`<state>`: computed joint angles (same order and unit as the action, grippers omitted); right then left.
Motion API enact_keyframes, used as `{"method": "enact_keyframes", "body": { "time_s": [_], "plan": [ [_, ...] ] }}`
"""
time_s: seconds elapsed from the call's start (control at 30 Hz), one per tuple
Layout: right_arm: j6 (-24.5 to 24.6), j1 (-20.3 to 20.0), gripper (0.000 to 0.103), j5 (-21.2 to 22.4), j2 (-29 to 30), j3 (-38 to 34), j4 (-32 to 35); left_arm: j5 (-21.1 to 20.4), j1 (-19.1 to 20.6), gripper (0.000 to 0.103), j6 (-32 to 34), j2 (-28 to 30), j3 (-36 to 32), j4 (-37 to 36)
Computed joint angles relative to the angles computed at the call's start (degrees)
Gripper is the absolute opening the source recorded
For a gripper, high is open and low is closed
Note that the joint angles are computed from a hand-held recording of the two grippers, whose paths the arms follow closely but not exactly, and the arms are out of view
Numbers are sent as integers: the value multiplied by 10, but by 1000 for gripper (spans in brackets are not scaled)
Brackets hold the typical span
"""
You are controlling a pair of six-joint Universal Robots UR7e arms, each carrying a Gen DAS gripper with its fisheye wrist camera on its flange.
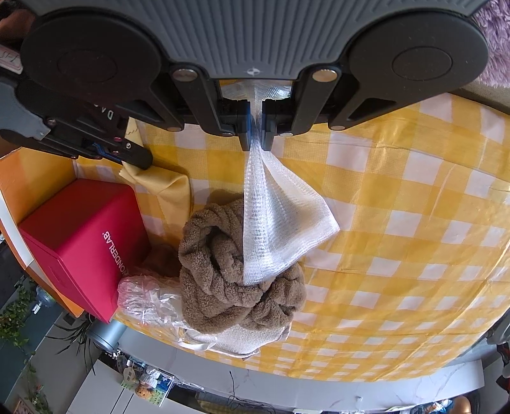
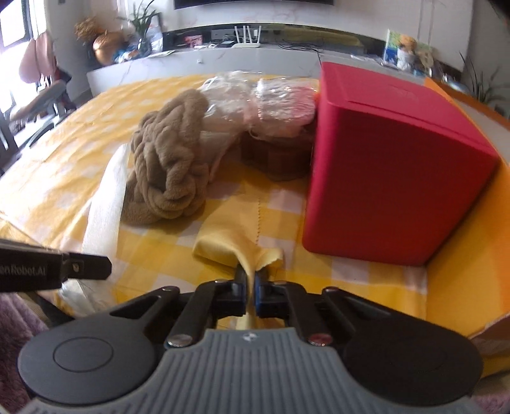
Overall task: Organize soft objects
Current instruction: 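Grasp the yellow cloth with right tool while left tool holds mesh bag, then carry mesh bag with left tool while right tool carries yellow cloth to box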
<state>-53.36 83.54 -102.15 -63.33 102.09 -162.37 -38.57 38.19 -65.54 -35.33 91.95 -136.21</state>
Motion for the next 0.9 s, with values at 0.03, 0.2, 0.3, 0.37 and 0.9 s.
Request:
{"method": "enact_keyframes", "body": {
  "time_s": [0.03, 0.2, 0.3, 0.37, 0.9],
  "plan": [
    [1, 0, 1, 4, -1, -1, 2, 3, -1, 6, 0, 0, 0, 2],
    [-34, 1, 1, 34, -24, 20, -12, 19, -11, 6, -3, -2, -3, 21],
    [-30, -1, 1, 55, -42, 27, 1, 20, -18, 5, -17, -7, -2, 31],
    [-30, -4, 1, 71, -55, 31, 7, 23, -27, 5, -23, -10, -3, 42],
    [9, -22, 1, 176, -157, 52, 63, 40, -88, 5, 42, 19, -94, 69]
  ]
}}
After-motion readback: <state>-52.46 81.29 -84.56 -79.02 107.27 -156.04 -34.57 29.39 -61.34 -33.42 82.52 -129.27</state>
